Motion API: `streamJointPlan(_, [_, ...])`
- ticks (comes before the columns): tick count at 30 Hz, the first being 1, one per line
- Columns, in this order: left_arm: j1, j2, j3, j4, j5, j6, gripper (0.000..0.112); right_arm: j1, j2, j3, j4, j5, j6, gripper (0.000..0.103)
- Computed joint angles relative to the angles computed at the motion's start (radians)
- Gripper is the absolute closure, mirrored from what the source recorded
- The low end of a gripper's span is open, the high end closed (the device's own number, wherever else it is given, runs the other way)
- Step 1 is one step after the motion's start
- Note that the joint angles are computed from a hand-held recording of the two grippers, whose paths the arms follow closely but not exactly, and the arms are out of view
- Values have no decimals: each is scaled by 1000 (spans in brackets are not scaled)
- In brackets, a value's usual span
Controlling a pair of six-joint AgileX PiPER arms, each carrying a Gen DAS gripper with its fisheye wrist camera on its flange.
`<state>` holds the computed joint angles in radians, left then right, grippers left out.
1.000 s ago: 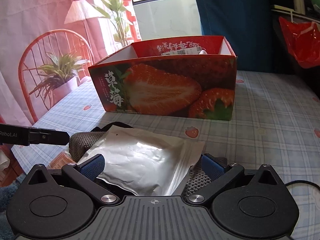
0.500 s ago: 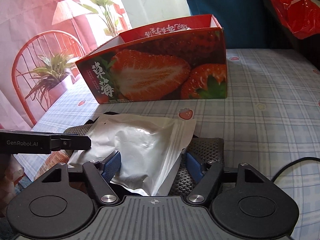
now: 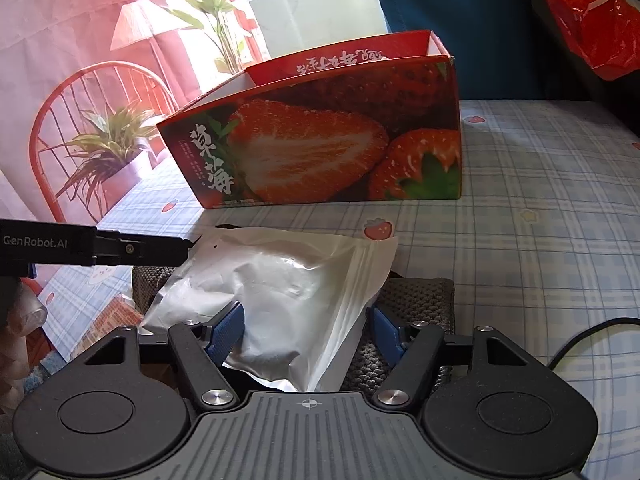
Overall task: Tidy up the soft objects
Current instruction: 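Close the left gripper on the white pouch while the right gripper closes on the silver pouch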
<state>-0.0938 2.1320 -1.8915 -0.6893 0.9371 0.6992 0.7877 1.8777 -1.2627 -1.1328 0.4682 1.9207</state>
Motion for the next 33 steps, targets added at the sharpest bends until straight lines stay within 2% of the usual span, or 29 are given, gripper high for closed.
streamJointPlan(5, [1, 15, 12, 22, 7, -26, 72, 22, 1, -24, 19, 57, -62, 48])
streamJointPlan(20, [27, 17, 72, -55, -20, 35, 70, 23, -41, 40, -79, 57, 67, 72])
streamJointPlan(25, [33, 7, 103, -79, -36, 58, 70, 23, -61, 66, -111, 67, 125, 91])
streamJointPlan(33, [35, -1, 129, -96, -52, 73, 70, 8, -55, 84, -94, 34, 146, 94])
